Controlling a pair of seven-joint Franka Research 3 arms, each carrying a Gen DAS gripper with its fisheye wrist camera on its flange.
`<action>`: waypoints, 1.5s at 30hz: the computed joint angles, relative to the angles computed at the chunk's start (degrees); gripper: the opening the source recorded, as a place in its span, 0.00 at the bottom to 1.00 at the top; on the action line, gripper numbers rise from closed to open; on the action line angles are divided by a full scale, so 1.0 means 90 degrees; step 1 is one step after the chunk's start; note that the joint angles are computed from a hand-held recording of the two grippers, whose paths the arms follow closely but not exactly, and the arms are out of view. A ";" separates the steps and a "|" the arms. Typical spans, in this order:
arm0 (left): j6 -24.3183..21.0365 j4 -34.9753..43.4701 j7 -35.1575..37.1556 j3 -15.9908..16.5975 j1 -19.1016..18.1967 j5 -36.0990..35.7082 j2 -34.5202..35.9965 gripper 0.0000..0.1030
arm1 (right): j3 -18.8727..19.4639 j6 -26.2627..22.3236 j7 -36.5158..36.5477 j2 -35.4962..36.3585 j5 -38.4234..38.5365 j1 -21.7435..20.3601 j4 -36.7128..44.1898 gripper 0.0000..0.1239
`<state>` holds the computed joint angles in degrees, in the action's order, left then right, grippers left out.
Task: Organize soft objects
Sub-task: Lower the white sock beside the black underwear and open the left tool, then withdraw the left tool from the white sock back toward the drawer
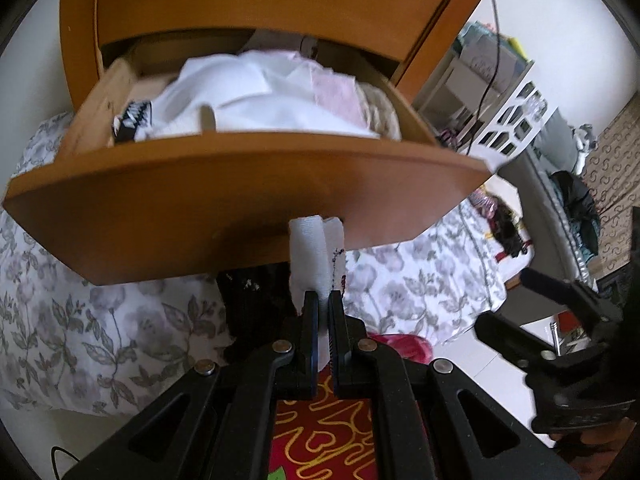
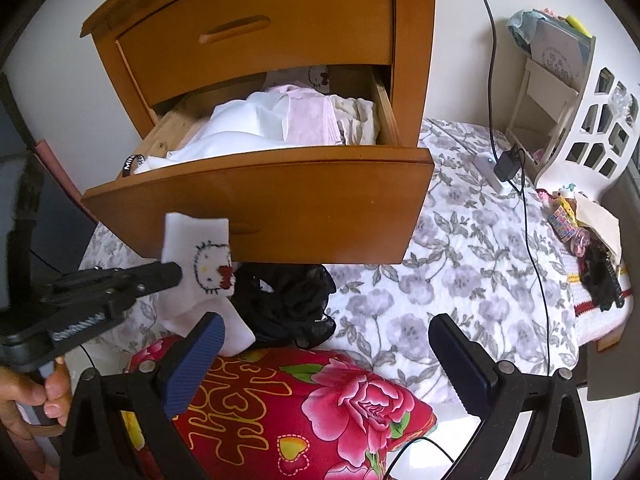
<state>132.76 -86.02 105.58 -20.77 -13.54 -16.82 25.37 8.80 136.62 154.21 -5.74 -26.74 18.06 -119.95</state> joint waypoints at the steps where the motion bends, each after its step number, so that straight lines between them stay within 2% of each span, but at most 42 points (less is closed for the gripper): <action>1: -0.0043 0.0041 -0.0043 0.0021 -0.0029 0.0055 0.0044 0.04 | -0.0007 0.0008 -0.0010 0.0009 0.0015 -0.0002 -0.0004 0.83; 13: -0.0416 0.0547 -0.0406 0.0100 -0.0199 0.0541 0.0543 0.04 | -0.0056 0.0019 -0.0119 0.0087 0.0141 0.0001 0.0003 0.83; 24: -0.0628 0.0700 -0.0630 0.0138 -0.0217 0.0716 0.0573 0.06 | -0.0068 0.0022 -0.0130 0.0091 0.0137 0.0005 0.0002 0.83; 32: -0.0457 0.0489 -0.0598 0.0110 -0.0102 0.0581 0.0275 0.07 | -0.0057 -0.0009 -0.0130 0.0097 0.0112 0.0021 0.0035 0.83; 35: -0.0236 0.0298 -0.0518 0.0103 -0.0020 0.0470 0.0039 0.08 | -0.0049 -0.0032 -0.0112 0.0085 0.0086 0.0024 0.0042 0.83; 38: 0.0020 0.0130 -0.0470 0.0125 0.0029 0.0403 -0.0181 0.16 | -0.0043 -0.0051 -0.0098 0.0082 0.0072 0.0026 0.0054 0.83; 40: 0.0210 0.0037 -0.0476 0.0162 0.0039 0.0414 -0.0314 0.28 | -0.0041 -0.0059 -0.0111 0.0086 0.0073 0.0032 0.0066 0.83; 44: 0.0526 -0.0075 -0.0530 0.0234 0.0060 0.0471 -0.0486 0.37 | -0.0042 -0.0070 -0.0133 0.0097 0.0069 0.0043 0.0091 0.83; 45: 0.0600 -0.0092 -0.0602 0.0266 0.0055 0.0510 -0.0518 0.47 | -0.0042 -0.0075 -0.0135 0.0101 0.0069 0.0045 0.0099 0.83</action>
